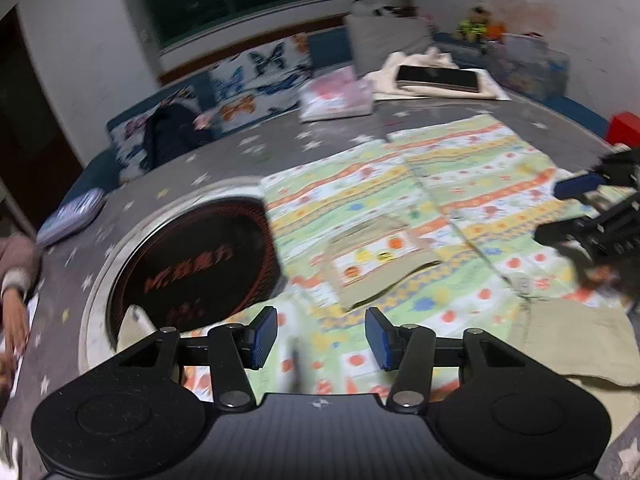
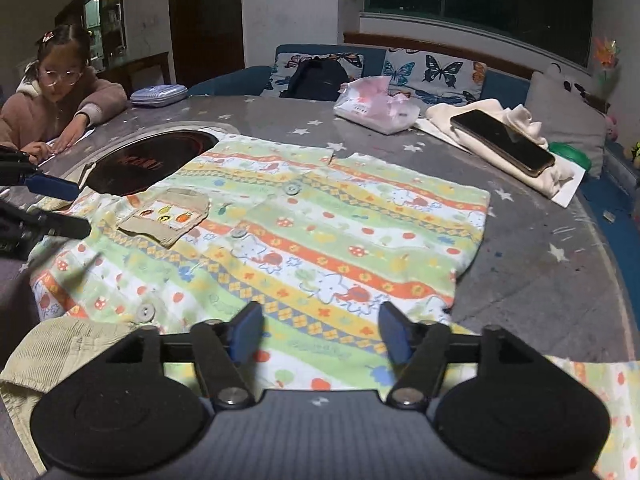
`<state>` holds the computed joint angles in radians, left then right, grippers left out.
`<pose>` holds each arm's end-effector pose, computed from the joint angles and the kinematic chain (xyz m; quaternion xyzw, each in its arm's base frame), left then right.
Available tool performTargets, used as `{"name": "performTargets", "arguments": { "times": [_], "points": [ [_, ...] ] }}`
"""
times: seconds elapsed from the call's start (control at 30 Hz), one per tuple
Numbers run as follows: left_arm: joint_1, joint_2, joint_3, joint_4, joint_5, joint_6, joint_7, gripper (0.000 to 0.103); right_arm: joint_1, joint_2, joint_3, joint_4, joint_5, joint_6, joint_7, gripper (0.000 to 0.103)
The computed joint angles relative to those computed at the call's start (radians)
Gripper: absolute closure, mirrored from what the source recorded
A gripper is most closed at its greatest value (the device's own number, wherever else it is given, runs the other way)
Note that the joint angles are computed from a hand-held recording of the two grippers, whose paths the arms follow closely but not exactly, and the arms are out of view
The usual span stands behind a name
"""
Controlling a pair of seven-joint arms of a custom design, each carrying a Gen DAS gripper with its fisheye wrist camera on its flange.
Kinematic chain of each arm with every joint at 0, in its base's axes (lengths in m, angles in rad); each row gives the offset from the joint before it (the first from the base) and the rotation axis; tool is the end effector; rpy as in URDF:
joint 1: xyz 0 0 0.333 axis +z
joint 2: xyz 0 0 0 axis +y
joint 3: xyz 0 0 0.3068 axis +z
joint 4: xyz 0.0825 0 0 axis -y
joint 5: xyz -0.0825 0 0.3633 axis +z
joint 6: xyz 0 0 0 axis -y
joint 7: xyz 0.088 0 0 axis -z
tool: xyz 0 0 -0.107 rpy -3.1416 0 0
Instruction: Fold clothes
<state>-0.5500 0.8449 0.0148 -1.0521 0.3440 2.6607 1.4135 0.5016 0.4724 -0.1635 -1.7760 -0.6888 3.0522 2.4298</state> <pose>0.6736 -0.4163 0.4186 -0.4173 0.8205 -0.2750 0.2774 0.6137 0.2849 0.3802 -0.7045 0.5812 -0.2526 0.3196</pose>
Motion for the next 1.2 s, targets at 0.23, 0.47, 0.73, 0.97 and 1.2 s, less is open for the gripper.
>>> {"name": "performTargets", "arguments": {
  "times": [0.23,0.47,0.73,0.97,1.2],
  "points": [
    [-0.013,0.019,0.046,0.031,0.041,-0.049,-0.082,0.051,-0.002,0.013,0.011,0.006,0.018,0.014,-0.015,0.01],
    [-0.002,0.011,0.072,0.021,0.089,-0.079,-0.177,0.051,-0.011,0.026,0.037,0.026,0.063,-0.015,-0.058,0.0],
    [0.021,0.043,0.079,0.071,0.131,-0.144,-0.246,0.062,0.003,0.027,0.024,0.028,0.066,-0.02,-0.053,0.0],
    [0.056,0.082,0.056,0.128,0.108,-0.179,-0.252,0.087,0.01,0.027,0.015,0.027,0.056,-0.018,-0.041,0.0],
    [0.093,0.015,0.008,0.034,0.044,-0.091,-0.249,0.096,0.023,0.029,-0.001,0.028,0.038,-0.014,-0.015,0.0]
  ]
}}
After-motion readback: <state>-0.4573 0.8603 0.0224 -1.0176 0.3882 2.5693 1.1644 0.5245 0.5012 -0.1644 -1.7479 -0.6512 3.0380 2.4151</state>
